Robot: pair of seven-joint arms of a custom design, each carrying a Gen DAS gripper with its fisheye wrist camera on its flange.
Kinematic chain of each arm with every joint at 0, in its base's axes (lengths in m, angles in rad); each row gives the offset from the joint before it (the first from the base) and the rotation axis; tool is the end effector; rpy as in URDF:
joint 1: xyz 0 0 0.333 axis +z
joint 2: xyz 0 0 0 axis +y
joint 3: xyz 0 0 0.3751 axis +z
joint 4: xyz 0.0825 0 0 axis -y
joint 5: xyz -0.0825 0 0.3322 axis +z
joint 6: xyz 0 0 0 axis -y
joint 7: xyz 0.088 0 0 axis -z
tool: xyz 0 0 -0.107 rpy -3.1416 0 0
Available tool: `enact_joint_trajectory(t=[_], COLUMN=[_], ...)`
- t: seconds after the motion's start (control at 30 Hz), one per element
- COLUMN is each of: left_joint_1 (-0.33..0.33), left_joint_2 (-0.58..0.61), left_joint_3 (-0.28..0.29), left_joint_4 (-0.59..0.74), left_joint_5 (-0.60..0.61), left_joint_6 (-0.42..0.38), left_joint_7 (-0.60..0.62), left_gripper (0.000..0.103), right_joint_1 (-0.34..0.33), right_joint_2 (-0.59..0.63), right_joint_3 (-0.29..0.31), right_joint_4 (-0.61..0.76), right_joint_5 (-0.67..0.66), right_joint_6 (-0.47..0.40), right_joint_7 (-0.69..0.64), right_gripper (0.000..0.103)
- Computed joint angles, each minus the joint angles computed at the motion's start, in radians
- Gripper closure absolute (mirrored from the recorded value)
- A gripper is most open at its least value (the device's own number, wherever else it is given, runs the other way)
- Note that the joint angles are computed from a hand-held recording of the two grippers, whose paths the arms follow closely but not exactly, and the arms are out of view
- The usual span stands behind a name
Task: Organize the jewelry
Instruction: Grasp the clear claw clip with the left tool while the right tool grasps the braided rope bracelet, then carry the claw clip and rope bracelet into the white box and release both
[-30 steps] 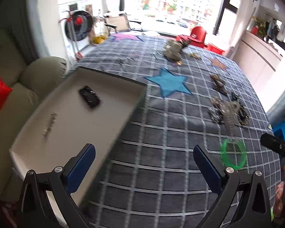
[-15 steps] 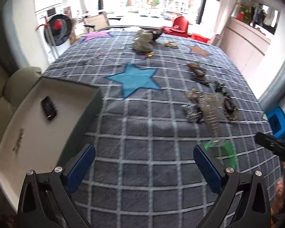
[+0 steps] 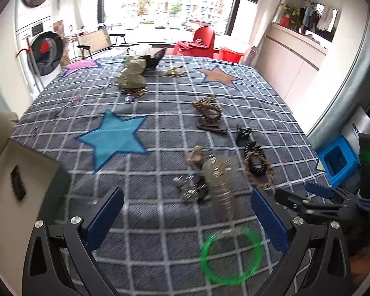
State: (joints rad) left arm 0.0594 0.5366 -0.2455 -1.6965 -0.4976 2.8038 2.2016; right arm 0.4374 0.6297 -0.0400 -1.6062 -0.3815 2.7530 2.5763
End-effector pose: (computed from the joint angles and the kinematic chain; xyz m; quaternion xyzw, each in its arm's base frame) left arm 0.6996 -0.0719 0.4326 -0.5513 0.7644 -0.3113 0.1221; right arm 0.6620 0.3020 0.3956 -0.5784 0.7665 -0.1451 0.2386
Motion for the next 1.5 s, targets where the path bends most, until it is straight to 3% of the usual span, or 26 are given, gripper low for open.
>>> enact_joint_trajectory(t=[0.07,0.23,0.3,0.4,0.43,0.53,0.63,0.7,0.77,1.0,1.5], left_joint_1=[-0.004,-0.017,-0.023,-0.039,-0.042,-0.05,-0.047,-0.046,-0.049,-0.021,0.056], left_joint_2=[0.019,0.07,0.088,0.113,0.116,0.125,0.126,0.126,0.127,0.108,-0.005], left_joint_3=[-0.006,-0.002,0.002,0.018,0.02,0.023,0.016,0.015,0.018,-0.018,-0.088], left_joint_4=[0.029,0.107,0.132,0.171,0.174,0.182,0.183,0.181,0.182,0.148,0.023], left_joint_5=[0.003,0.02,0.028,0.053,0.059,0.075,0.078,0.078,0.082,0.045,-0.15], left_joint_6=[-0.016,-0.078,-0.099,-0.142,-0.144,-0.15,-0.155,-0.154,-0.153,-0.116,-0.05], left_joint_7=[-0.001,-0.028,-0.038,-0.068,-0.072,-0.08,-0.075,-0.075,-0.077,-0.024,0.171], left_gripper=[0.006,0.007,0.019,0.024,0.031,0.036,0.053,0.054,0.064,0.065,0.065], right_joint_1=[-0.012,-0.023,-0.011,-0.001,0.004,0.019,0.02,0.014,0.012,0.001,0.004], right_joint_2=[0.016,0.058,0.071,0.081,0.084,0.085,0.082,0.082,0.083,0.057,-0.032], right_joint_3=[0.011,0.022,0.007,-0.005,-0.01,-0.026,-0.027,-0.017,-0.014,-0.004,-0.005], right_joint_4=[0.024,0.083,0.105,0.124,0.128,0.133,0.127,0.126,0.125,0.073,-0.061], right_joint_5=[0.004,0.015,0.003,-0.008,-0.014,-0.032,-0.041,-0.036,-0.032,-0.004,0.026], right_joint_6=[-0.008,-0.022,-0.026,-0.037,-0.04,-0.052,-0.049,-0.044,-0.041,0.016,0.127], right_joint_7=[-0.029,-0.097,-0.109,-0.125,-0.129,-0.128,-0.127,-0.136,-0.138,-0.113,-0.045], right_gripper=[0.009,0.024,0.029,0.039,0.042,0.054,0.07,0.087,0.094,0.096,0.096])
